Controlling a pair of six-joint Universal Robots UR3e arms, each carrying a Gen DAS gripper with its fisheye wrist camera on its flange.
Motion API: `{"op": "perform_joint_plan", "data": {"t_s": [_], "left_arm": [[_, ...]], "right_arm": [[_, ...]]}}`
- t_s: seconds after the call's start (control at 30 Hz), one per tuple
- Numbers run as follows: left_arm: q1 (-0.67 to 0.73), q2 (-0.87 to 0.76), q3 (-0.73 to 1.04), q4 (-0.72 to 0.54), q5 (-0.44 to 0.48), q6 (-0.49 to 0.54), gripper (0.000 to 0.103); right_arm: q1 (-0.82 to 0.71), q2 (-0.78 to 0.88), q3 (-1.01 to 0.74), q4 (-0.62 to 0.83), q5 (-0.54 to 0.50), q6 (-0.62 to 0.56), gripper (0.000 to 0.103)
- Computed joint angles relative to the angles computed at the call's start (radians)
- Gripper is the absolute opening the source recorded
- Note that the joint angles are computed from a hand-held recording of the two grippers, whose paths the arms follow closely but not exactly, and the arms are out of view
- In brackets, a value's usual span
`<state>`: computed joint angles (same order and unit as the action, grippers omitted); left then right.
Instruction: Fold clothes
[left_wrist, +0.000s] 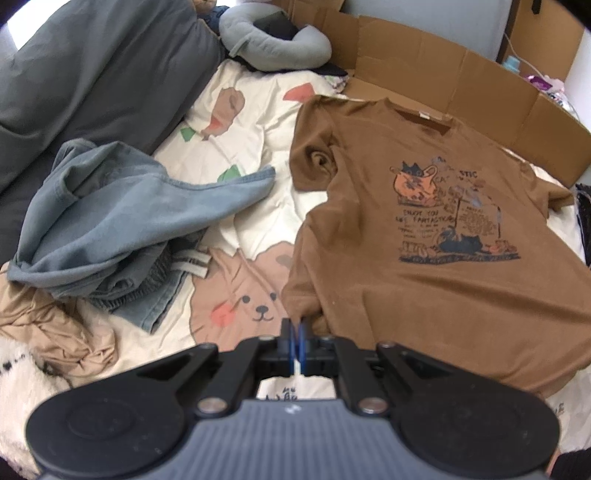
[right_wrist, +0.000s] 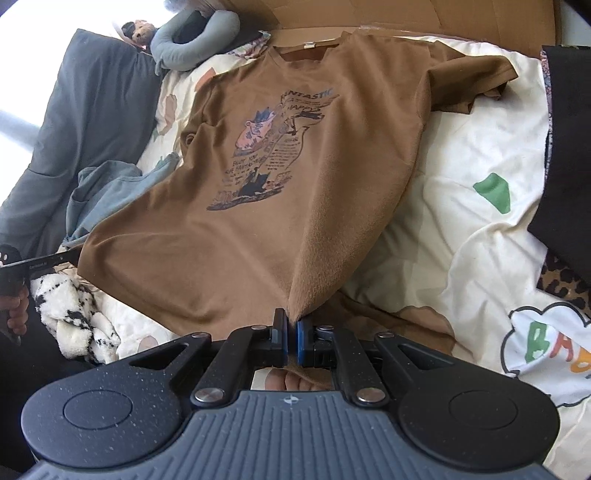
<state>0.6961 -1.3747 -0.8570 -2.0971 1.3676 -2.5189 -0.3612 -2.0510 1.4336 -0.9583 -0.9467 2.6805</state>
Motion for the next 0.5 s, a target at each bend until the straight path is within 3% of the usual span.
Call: {"op": "perform_joint_plan", "data": {"t_s": [0.23,0.33,0.5], "left_arm": [[-0.02,0.012,-0.048,-0.023,0.082,0.002,0.003],[-0.029,0.02,-0.038,-0.055,0.124,0.008,0.006],[0.003,0.0,0.082,-0.151,0.144,0.028,0.007]], "right_arm": [[-0.043,-0.041,0.028,0.029,-0.059,-0.004,0.006],[-0.142,-0.081,0.007,0.151,-0.056,-0.098,0.007],[-0.37,-0.148,-0.055,0.404,-0.044,-0.33,0.024]]}}
